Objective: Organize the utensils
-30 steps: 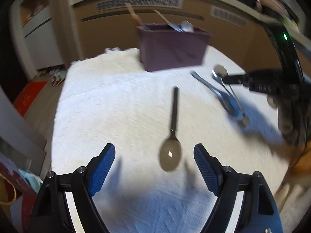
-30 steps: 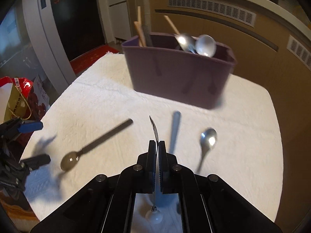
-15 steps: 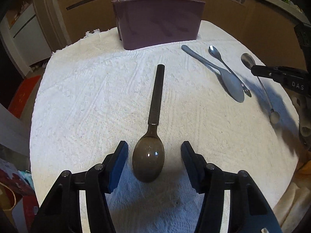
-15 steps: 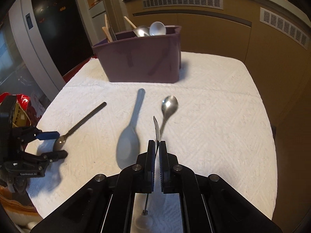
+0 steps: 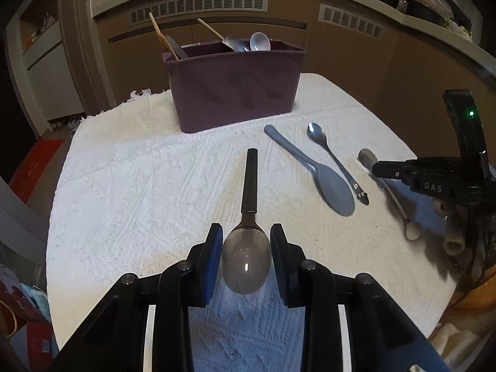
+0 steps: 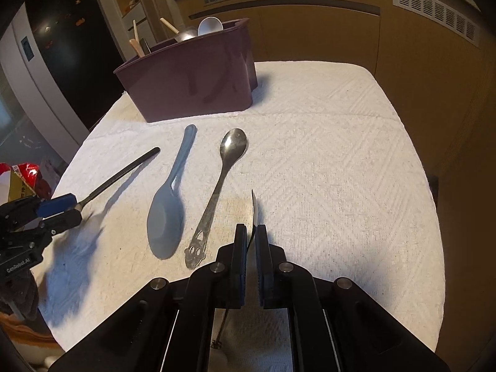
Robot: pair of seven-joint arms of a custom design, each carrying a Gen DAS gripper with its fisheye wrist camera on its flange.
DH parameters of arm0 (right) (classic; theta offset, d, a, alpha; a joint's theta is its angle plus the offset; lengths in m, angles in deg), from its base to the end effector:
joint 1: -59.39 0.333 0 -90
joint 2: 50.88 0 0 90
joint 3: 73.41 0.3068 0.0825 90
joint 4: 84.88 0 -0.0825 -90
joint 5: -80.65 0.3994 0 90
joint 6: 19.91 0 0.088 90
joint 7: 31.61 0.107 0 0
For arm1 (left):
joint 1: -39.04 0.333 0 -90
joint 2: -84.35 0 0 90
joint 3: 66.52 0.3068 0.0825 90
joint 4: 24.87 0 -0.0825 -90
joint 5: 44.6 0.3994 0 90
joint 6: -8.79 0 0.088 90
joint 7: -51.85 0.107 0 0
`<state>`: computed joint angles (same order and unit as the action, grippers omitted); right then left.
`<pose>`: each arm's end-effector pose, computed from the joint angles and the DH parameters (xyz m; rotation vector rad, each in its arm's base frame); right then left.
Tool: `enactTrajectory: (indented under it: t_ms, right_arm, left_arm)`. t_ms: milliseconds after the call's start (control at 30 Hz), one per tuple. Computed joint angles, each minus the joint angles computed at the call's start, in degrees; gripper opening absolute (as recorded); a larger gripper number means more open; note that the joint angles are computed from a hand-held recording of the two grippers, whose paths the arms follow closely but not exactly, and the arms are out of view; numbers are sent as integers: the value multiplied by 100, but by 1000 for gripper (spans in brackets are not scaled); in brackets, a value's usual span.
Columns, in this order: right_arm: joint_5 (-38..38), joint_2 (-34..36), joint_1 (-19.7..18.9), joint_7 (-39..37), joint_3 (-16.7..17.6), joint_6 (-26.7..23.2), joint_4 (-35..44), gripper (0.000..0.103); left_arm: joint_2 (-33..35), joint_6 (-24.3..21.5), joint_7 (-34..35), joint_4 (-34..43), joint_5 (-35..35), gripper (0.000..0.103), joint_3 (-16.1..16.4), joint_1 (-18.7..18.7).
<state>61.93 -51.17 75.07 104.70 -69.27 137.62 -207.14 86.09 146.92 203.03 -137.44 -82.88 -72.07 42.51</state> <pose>0.5564 0.2144 0.4610 -1.6147 1.9738 -0.4447 0.6134 -0.0254 0.4868 -1.1780 2.5002 -0.9021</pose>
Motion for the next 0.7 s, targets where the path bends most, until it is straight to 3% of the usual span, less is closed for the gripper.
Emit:
enactTrajectory:
  t_ms: [467, 700]
  right_arm:
    - [-264, 533, 141, -261, -198, -654, 776, 6]
    - [-691, 144, 226, -151, -138, -505, 663, 2]
  left_arm:
    - [-9, -13, 24, 92, -332, 28, 43, 106]
    - [-288, 21, 397, 21, -828, 28, 138, 103]
